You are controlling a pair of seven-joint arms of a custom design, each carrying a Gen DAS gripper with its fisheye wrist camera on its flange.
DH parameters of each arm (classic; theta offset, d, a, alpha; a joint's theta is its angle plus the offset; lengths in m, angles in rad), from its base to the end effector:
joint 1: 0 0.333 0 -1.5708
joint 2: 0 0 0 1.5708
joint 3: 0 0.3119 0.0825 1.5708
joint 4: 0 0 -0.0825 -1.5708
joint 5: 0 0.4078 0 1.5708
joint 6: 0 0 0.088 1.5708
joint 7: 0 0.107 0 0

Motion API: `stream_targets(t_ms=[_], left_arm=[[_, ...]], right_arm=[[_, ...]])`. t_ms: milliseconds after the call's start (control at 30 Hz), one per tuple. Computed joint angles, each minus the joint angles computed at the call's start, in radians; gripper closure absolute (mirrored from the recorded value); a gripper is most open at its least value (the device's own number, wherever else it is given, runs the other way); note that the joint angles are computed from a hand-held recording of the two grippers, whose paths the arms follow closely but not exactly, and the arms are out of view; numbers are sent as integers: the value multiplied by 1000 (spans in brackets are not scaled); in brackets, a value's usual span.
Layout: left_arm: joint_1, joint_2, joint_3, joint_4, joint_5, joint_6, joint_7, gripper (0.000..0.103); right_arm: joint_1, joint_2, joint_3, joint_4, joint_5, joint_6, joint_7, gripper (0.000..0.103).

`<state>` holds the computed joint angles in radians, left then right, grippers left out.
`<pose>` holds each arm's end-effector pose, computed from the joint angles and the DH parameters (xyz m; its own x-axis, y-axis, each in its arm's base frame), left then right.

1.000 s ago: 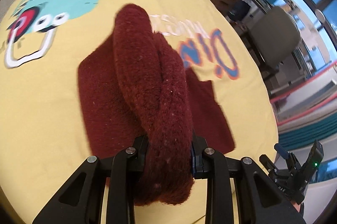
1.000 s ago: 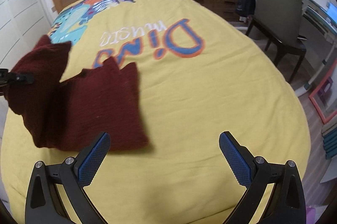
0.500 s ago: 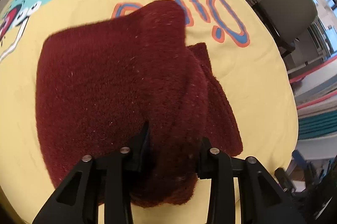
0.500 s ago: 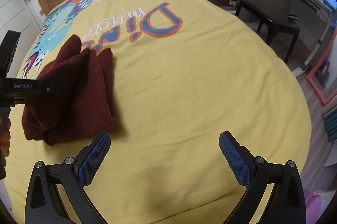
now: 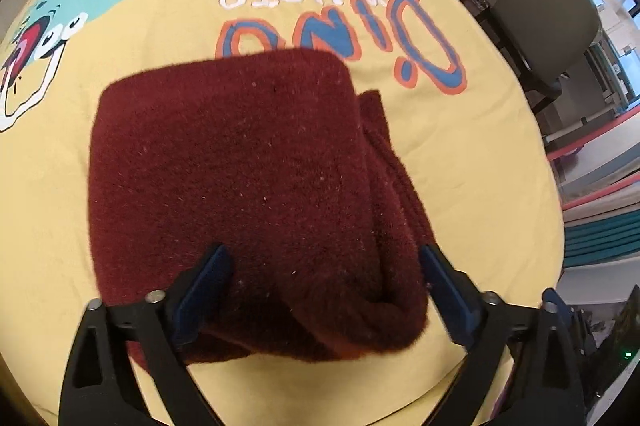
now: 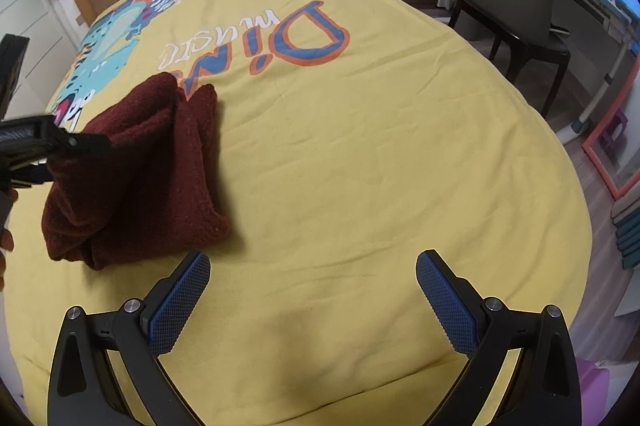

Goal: Fold small clothes

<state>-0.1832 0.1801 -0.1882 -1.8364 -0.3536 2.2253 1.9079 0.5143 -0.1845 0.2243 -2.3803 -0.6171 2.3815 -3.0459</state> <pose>0.6032 -0.2406 0.4414 -0.5070 -0.8189 0.2689 -0.8554 0.4398 -0.2735 0.3809 0.3398 0.3935 -0.4617 -0.8811 -0.1025 -0.7457 0.4482 -0.4931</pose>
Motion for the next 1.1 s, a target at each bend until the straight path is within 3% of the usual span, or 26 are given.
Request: stream_targets(t_ms=[167,400,433,667,733,800,867,967,1067,1100], left_arm=[[34,-23,6,21,-92,-23,53,1],[83,-32,40,31,-111,2,40,1],[90,-39,42,9,-123,43,43,1],[145,-43,76,-35,-76,67,22,1],[166,-57,81,-58,-91,64,59,1],[183,-77,86,-92,-102,64,97,1],[196,-94,90,-123,-117,69,127,1],[209,-108,96,-156,-128,72,151,1],[218,-105,100,-173,-130,78,153,1],[221,-100,102,-170,-125,69,148,1]], right_arm=[[3,10,3,35,-6,-20,-25,0],[5,73,-4,157,-19,-44,-129,0],[4,92,-9,188,-9,-45,-159,0],[-4,284,-39,454,128,-39,-413,1],[-12,361,-42,554,186,-47,-508,5],[-18,440,-43,657,245,-74,-592,25],[-29,532,-38,770,320,-106,-680,34],[-40,650,-31,904,415,-166,-771,34],[-40,711,-30,955,475,-204,-805,35],[-41,718,-30,951,491,-201,-809,41]])
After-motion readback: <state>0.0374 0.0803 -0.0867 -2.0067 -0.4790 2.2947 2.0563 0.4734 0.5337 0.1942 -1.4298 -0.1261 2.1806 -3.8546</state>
